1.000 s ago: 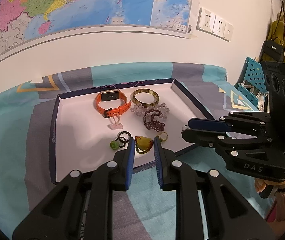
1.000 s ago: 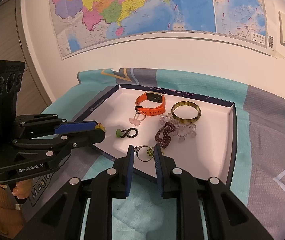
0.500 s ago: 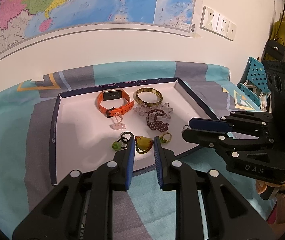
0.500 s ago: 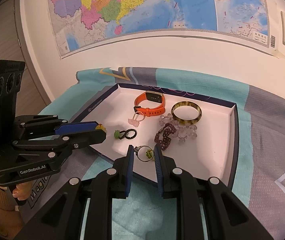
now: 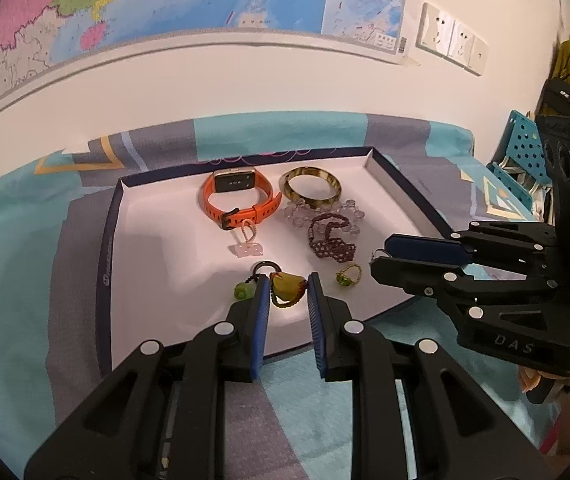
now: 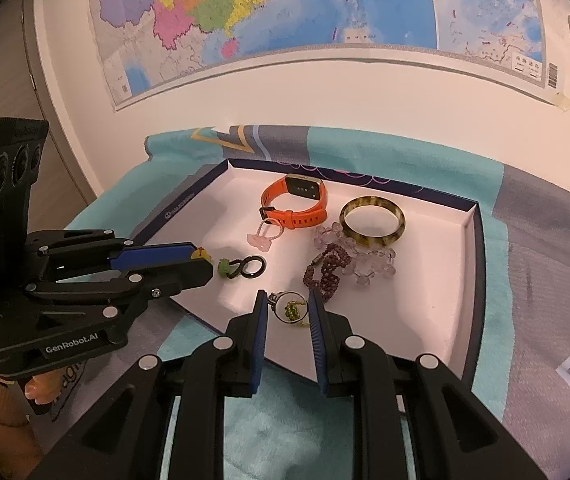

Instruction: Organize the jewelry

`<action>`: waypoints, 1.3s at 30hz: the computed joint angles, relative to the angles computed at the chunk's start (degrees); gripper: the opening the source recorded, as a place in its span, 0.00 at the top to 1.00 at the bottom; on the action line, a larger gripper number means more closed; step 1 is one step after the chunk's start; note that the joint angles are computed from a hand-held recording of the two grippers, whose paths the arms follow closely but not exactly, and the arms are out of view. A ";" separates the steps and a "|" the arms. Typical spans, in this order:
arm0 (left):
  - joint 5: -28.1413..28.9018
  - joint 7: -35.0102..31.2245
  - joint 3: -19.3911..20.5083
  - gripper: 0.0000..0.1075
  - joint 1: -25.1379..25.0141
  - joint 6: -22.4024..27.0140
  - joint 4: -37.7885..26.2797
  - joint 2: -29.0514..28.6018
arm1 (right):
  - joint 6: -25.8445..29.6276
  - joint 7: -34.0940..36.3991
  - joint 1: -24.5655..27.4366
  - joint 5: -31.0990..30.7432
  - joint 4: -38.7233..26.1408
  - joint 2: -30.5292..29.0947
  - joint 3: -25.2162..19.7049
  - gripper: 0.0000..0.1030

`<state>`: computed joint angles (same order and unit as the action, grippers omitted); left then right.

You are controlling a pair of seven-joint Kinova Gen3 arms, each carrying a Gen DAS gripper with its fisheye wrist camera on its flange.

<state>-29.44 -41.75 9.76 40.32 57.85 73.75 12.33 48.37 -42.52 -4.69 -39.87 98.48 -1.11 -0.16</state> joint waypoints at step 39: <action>-15.33 20.10 5.24 0.09 6.28 9.58 8.00 -4.82 | -11.28 -9.15 -5.14 6.82 13.10 -12.77 3.81 0.06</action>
